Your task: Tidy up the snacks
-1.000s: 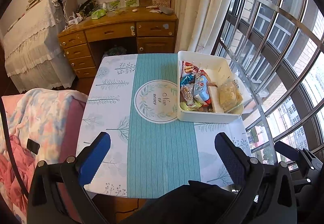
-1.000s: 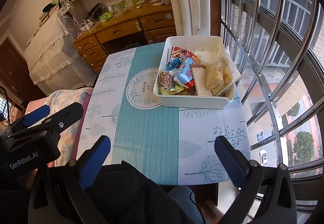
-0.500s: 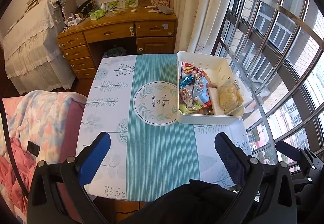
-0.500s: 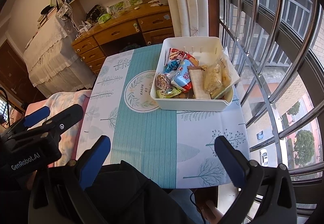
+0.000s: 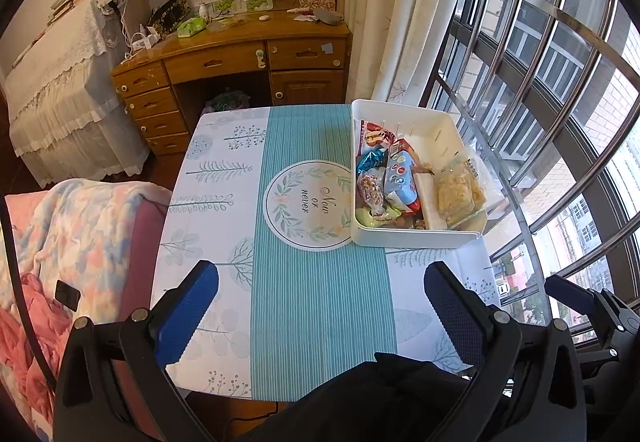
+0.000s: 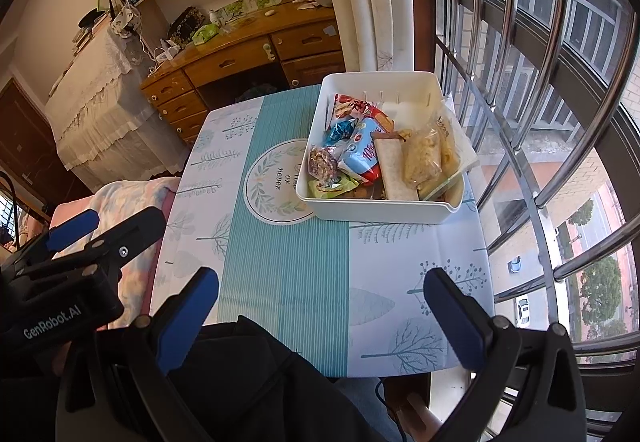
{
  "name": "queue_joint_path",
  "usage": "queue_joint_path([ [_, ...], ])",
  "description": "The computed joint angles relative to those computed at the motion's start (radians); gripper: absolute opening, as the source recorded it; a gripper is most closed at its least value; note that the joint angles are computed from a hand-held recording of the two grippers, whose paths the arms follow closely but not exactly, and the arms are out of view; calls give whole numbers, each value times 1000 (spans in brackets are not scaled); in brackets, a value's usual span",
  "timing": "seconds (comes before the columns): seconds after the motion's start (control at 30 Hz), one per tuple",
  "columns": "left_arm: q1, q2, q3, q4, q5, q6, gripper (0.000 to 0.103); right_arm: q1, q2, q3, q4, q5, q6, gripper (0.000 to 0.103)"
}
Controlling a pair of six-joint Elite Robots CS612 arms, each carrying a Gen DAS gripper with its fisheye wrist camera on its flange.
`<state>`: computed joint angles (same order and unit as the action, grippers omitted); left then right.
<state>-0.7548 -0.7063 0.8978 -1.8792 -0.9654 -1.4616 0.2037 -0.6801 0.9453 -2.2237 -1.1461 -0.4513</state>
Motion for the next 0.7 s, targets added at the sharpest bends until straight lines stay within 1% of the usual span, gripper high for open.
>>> queue_joint_path([
  [0.3, 6, -11, 18, 3, -5, -9, 102, 6, 14, -27, 31, 3, -15, 103],
  [0.7, 7, -11, 14, 11, -7, -6, 102, 5, 18, -36, 45, 7, -20, 103],
])
